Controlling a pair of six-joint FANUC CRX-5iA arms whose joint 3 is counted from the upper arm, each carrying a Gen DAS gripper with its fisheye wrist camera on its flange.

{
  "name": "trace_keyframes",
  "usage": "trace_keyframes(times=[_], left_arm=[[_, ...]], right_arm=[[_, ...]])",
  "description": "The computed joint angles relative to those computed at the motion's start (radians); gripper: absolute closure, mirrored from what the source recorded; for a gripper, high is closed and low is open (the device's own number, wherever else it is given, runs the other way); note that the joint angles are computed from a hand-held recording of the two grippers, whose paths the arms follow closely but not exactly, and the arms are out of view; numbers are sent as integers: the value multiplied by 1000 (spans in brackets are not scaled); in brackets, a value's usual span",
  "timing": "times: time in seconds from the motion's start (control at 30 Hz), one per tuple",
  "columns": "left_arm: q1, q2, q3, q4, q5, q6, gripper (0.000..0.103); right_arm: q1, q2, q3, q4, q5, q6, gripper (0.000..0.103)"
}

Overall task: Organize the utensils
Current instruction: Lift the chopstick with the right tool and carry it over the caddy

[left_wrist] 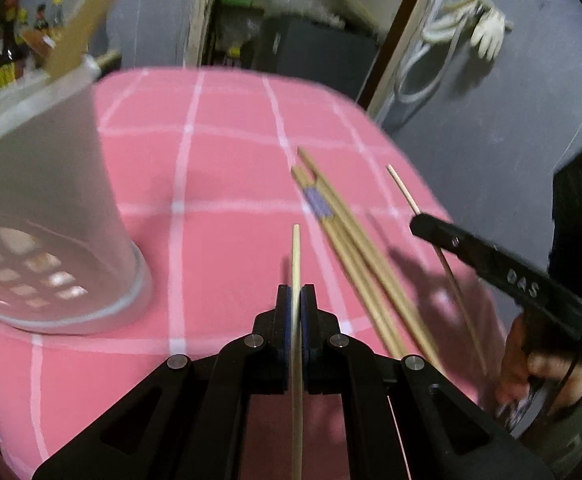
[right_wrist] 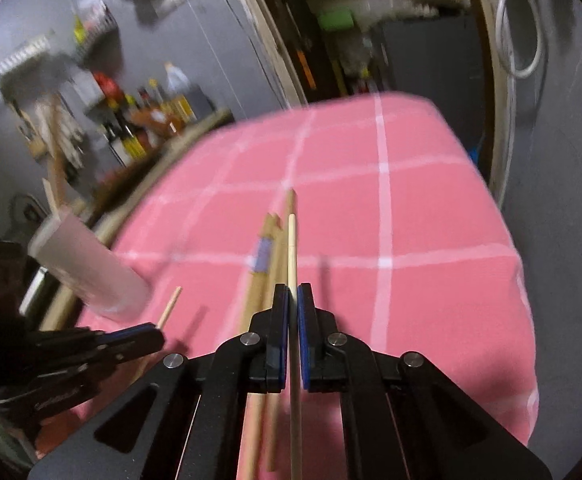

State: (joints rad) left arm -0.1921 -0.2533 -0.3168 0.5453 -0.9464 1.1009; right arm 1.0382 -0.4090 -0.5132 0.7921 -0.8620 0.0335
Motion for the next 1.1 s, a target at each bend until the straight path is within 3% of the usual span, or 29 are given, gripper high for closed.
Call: trace_keyframes(times=[0.2,0.3,0.47,0.6,0.77,0.93,1.1], left_arm=[[18,-130,-126,154,185,-114,100],[29,-174,-155,220,236,-173,100],[46,-213,-184,338,328,-264,100],[79,-223,-179,398,375,-311,100],[158,-222,-178,523,427,-396,100],[219,-187,-171,672,486,-507,100],[214,-132,-160,825,595,-623,100]], right_arm=[[2,-45,-145,471,112,-395,100],[-23,-16,-157,668,128,-511,100],[-83,55,-122,919,158,-661,100],[-176,114,-58,1130,245,-820,100],[-323,198,62,1473,381,-1126,100],[-388,285,187,1671,429,-1307,100],[-389,343,236,1734,358,-1320,100]])
